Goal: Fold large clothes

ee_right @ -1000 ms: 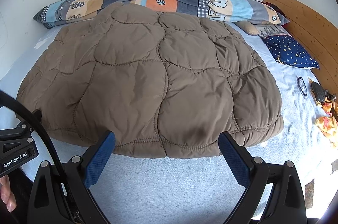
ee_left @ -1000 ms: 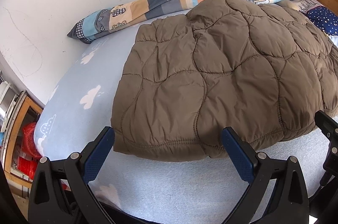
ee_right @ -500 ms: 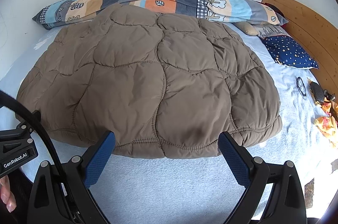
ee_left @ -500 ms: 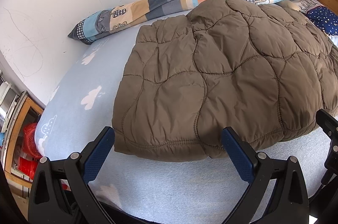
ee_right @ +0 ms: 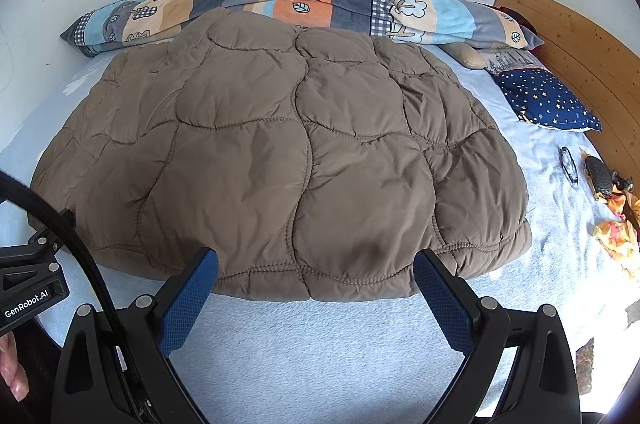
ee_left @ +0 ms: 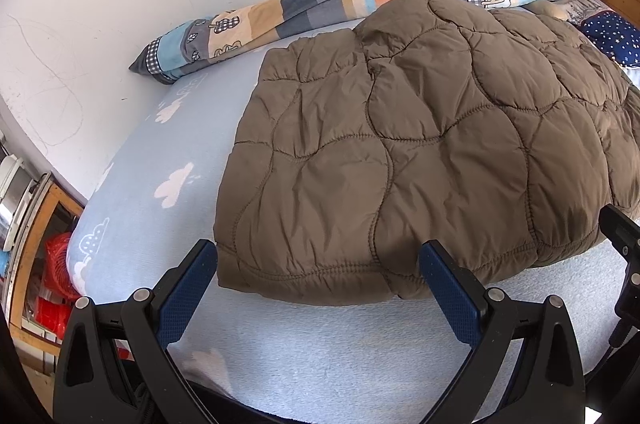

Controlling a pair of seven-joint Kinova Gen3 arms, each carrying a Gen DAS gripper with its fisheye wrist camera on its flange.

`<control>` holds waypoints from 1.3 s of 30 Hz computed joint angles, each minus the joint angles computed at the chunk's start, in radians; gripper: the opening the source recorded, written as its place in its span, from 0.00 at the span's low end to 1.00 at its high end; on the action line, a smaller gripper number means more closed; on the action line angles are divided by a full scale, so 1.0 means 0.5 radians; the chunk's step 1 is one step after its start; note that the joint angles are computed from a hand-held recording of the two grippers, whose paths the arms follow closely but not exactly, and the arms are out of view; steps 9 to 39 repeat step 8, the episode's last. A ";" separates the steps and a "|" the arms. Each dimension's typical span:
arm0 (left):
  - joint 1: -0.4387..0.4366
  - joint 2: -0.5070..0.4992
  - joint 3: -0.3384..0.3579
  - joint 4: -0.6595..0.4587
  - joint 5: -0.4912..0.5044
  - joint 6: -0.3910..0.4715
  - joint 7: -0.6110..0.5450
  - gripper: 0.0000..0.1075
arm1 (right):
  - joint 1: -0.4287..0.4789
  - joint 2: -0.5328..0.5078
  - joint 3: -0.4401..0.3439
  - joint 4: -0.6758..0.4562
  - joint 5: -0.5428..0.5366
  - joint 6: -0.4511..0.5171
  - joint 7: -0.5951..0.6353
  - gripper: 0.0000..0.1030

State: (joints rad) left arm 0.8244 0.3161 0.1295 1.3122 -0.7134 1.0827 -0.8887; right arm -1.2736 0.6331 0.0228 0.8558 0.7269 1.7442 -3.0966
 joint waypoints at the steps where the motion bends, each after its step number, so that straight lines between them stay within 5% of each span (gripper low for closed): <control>1: -0.019 0.005 0.020 -0.015 0.019 0.013 -0.023 0.94 | 0.001 -0.001 -0.001 0.002 -0.001 -0.001 0.002 0.97; 6: -0.351 0.023 0.317 -0.106 0.343 0.049 -0.284 0.94 | -0.004 -0.009 0.003 0.015 0.008 -0.003 -0.009 0.97; 39: -0.294 0.006 0.244 -0.091 0.322 0.020 -0.282 0.94 | -0.004 -0.019 -0.001 0.029 0.012 -0.013 -0.017 0.97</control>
